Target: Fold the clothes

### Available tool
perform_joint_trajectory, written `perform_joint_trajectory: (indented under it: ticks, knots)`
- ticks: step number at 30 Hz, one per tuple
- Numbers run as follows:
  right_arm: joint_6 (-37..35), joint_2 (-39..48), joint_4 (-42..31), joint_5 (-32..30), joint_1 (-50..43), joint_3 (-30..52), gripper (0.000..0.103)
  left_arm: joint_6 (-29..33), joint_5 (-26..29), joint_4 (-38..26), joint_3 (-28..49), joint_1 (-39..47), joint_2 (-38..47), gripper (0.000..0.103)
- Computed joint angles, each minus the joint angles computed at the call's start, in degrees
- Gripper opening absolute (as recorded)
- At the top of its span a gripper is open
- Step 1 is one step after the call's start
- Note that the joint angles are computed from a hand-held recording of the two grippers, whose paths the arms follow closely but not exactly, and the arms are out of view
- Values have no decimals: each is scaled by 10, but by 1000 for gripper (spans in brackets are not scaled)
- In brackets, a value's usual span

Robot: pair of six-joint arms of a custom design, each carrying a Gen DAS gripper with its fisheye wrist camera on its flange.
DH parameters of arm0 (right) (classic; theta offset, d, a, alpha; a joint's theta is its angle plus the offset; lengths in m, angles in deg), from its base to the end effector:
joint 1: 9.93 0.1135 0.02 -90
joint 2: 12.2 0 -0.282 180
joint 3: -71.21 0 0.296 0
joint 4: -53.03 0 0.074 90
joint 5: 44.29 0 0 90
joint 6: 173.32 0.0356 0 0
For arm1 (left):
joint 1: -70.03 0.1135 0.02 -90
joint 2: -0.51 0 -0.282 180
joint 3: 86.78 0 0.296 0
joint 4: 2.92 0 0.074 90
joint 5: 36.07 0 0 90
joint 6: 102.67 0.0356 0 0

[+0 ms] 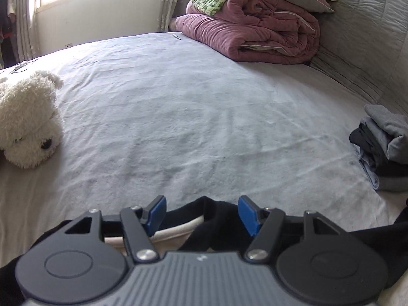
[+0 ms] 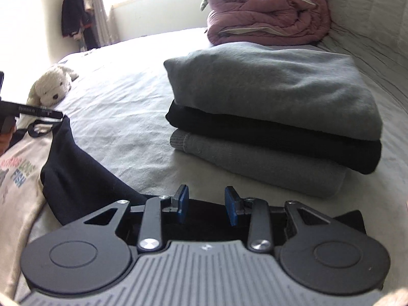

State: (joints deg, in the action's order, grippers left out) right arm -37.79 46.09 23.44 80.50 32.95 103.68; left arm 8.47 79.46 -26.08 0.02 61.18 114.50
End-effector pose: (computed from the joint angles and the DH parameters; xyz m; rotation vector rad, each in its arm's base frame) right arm 0.1581 0.1191 0.1395 0.2778 2.2966 -0.0172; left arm 0.4578 -0.0868 0.1542 0.8020 2.2442 -0.4434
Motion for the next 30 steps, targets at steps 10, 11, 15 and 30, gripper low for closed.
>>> perform_joint_trajectory:
  ticks: [10, 11, 15, 30]
  knots:
    - [-135, -14, -22, -98, -43, 14, 36, -2, 8, -64, 81, -1, 55, 57]
    - [-140, -20, -19, -108, -47, 11, 36, -8, 18, -71, 88, 4, 59, 57]
    - [-157, -4, -5, -125, -52, 10, 36, -12, 34, -103, 117, 12, 76, 55]
    - [135, 135, -79, 200, 122, 60, 1, -23, 47, 28, 10, 11, 9, 6]
